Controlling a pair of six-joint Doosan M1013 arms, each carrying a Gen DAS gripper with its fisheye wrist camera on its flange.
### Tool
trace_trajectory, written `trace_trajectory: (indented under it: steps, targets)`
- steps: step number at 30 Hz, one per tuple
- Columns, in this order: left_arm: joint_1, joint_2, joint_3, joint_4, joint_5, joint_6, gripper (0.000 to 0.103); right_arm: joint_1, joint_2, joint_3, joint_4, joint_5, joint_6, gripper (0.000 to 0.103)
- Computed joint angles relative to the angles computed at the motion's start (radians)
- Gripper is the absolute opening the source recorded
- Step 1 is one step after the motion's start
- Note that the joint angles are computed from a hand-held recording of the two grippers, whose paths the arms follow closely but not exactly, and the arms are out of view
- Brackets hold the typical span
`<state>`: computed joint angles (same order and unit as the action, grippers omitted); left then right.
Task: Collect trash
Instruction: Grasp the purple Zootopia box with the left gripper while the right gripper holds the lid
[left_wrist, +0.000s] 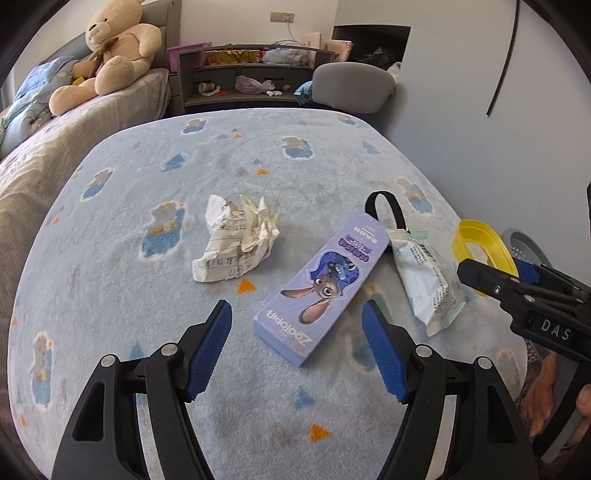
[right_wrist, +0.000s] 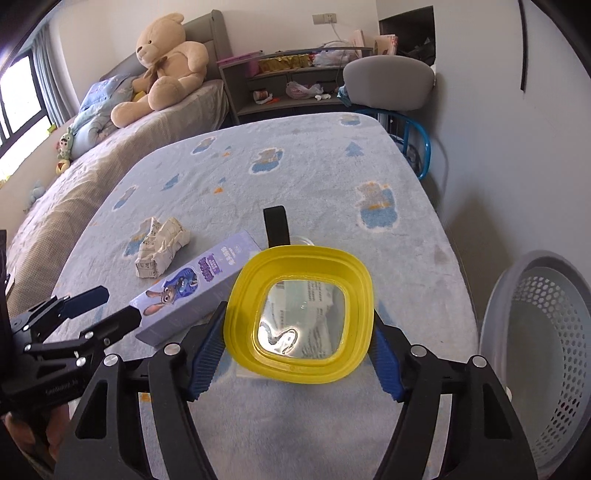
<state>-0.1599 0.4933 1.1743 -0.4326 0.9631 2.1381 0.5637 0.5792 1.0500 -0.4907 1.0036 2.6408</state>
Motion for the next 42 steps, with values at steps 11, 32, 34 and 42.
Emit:
trace_trajectory:
  steps: [11,32,34,42]
  targets:
    - [-0.027,0.065,-0.082,0.049,0.098,0.018,0.072,0.002,-0.082,0.134,0.009,-0.045,0.105,0.068]
    - [-0.055,0.016,0.014,0.174,0.024,-0.143,0.049,0.009,-0.136,0.210,-0.017,-0.116,0.157,0.068]
    - [-0.053,-0.005,0.045,0.182,0.016,-0.166,0.049,0.010,-0.138,0.213,-0.017,-0.122,0.157,0.068]
    - [-0.049,-0.059,0.125,0.207,-0.017,-0.202,0.049,0.013,-0.145,0.224,-0.014,-0.137,0.154,0.068]
